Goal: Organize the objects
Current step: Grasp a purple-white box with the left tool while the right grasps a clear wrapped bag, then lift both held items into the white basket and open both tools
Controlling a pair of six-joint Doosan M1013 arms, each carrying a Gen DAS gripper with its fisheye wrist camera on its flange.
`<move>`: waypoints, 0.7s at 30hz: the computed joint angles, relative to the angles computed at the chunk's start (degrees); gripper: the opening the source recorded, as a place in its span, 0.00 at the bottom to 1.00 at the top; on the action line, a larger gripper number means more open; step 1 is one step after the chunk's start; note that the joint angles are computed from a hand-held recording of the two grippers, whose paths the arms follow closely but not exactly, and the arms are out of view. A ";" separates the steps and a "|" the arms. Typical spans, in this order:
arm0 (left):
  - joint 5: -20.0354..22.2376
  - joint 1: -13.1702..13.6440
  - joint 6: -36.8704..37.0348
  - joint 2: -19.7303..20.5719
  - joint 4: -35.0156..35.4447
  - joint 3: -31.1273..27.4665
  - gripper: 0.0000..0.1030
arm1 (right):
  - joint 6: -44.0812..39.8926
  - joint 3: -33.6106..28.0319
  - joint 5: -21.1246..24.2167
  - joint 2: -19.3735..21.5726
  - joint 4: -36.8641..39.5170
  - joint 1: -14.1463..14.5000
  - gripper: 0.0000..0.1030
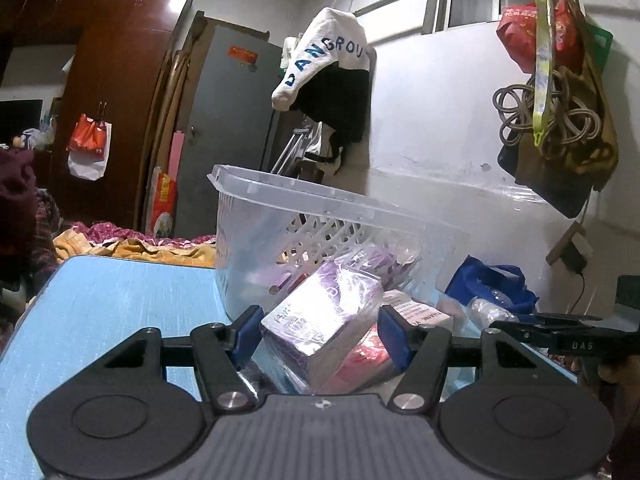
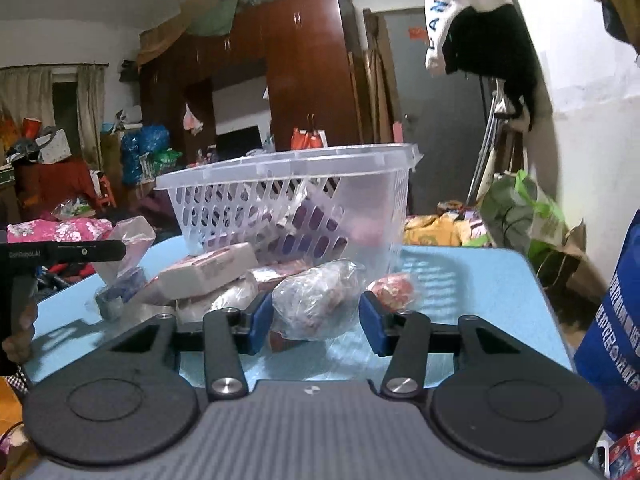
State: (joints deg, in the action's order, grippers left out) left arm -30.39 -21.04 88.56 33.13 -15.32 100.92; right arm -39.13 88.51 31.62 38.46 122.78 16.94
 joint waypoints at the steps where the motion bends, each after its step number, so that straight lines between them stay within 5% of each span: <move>1: 0.07 -0.05 0.39 0.01 -0.28 0.00 0.64 | -0.57 0.05 0.13 0.00 0.51 -0.01 0.50; 21: -3.96 -0.21 -1.34 -0.06 0.27 1.29 0.64 | -10.53 2.09 4.36 -0.15 9.52 -0.02 0.49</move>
